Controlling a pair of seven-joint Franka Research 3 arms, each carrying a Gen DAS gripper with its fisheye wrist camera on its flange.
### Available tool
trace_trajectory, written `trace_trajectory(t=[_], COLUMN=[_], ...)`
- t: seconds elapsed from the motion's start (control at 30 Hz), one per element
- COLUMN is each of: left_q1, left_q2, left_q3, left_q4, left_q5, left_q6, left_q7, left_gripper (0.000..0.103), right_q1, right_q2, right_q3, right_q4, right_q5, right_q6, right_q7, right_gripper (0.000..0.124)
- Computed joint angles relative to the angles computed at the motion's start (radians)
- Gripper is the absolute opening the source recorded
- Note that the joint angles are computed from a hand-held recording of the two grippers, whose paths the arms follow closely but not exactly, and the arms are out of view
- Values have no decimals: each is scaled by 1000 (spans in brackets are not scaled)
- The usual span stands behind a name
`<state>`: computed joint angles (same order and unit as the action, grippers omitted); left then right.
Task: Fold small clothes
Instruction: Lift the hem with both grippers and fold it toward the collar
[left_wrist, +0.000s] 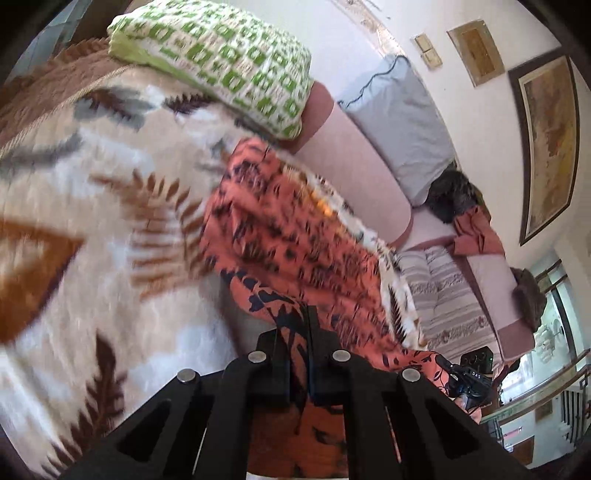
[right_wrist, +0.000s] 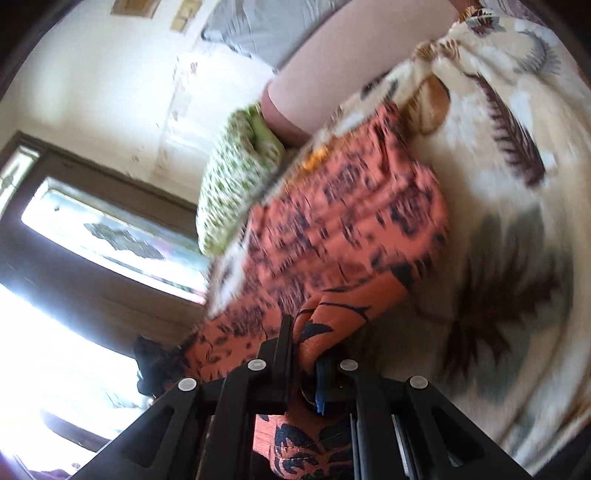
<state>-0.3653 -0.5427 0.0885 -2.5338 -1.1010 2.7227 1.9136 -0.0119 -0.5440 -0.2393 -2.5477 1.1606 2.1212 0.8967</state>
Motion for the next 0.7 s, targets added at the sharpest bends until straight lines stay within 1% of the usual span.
trace_trajectory(t=[0.03, 0.1, 0.13, 0.2, 0.27, 0.3, 0.33, 0.4, 0.5, 0.57, 0.63, 0.67, 0.7], left_q1=[3, 18, 33, 56, 86, 102, 117, 147, 183, 190, 199, 206, 211], left_q2=[33, 108, 142, 252, 341, 415, 459, 579, 721, 806, 883, 910, 935], left_q3=[12, 24, 21, 24, 13, 6, -4, -24, -50, -57, -63, -69, -73], left_q4=[40, 122, 158, 270, 358, 432, 476, 600, 745, 831, 907, 932, 952], left_q5=[5, 13, 15, 3, 10, 27, 41, 92, 156, 248, 314, 336, 355], left_q6=[-10, -31, -42, -73, -98, -115, -123, -137, -151, -153, -169, -175, -180], left_q7=[5, 18, 21, 34, 20, -1, -17, -76, -173, -268, -345, -371, -403], left_gripper=[6, 6, 6, 6, 6, 6, 6, 6, 6, 6, 6, 6, 7], right_q1=[5, 21, 26, 32, 33, 29, 23, 6, -21, -39, -59, -67, -77], right_q2=[25, 95, 129, 212, 324, 374, 429, 567, 735, 842, 961, 998, 1056], right_q3=[-5, 8, 13, 19, 28, 39, 50, 76, 119, 144, 167, 175, 181], right_q4=[25, 97, 130, 209, 310, 359, 413, 552, 736, 852, 985, 1025, 1089], right_q5=[18, 58, 72, 109, 157, 174, 187, 208, 190, 177, 141, 120, 84], right_q6=[5, 42, 57, 76, 96, 106, 117, 125, 150, 154, 128, 118, 87], right_q7=[-5, -11, -15, -14, 1, 12, 27, 64, 147, 222, 329, 377, 451], right_gripper=[10, 10, 10, 10, 10, 10, 10, 10, 10, 10, 13, 13, 13])
